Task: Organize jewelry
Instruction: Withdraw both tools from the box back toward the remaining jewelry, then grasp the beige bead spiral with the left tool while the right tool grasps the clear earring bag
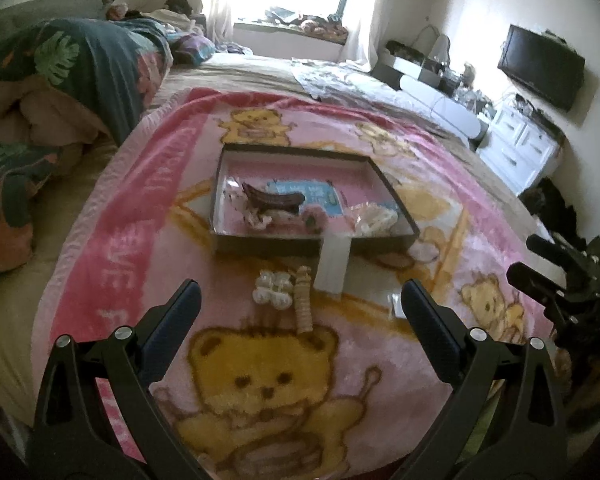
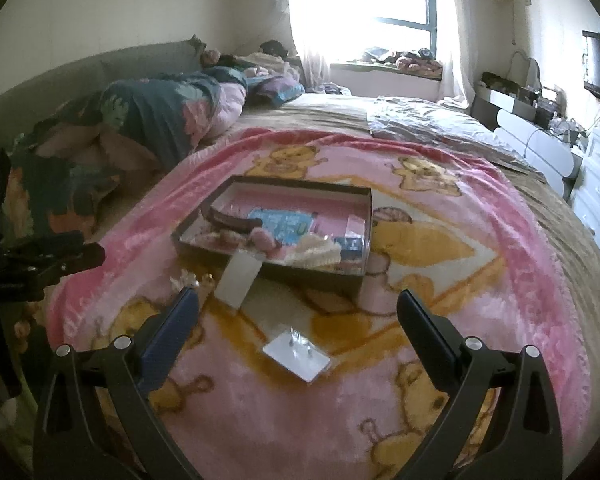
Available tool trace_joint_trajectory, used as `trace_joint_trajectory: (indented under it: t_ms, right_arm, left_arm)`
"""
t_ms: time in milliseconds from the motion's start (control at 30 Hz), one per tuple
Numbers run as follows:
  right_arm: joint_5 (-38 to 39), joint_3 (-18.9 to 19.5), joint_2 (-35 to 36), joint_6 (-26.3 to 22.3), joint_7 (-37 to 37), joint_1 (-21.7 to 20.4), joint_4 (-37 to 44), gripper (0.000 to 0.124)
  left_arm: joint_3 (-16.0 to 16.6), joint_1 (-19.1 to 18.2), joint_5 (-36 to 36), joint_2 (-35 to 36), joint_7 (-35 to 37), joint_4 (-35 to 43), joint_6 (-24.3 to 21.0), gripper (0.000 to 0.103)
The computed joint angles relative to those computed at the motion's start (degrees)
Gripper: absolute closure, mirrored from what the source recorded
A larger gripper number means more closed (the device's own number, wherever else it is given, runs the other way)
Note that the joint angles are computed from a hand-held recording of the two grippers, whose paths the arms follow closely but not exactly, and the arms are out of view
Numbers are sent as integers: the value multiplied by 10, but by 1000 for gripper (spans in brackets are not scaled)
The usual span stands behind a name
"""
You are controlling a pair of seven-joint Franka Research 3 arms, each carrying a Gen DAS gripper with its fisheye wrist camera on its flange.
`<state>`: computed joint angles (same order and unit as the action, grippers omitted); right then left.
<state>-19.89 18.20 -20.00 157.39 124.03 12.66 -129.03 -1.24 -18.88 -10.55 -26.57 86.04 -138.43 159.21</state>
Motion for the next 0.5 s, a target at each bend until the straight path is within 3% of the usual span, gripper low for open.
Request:
trace_joint_trajectory:
  t_ms: [500]
  right_arm:
    - [-50,12,12,-3,27,-10,-29,25]
  left_arm:
    - [-20,12,24,31,-21,-18,-5,10]
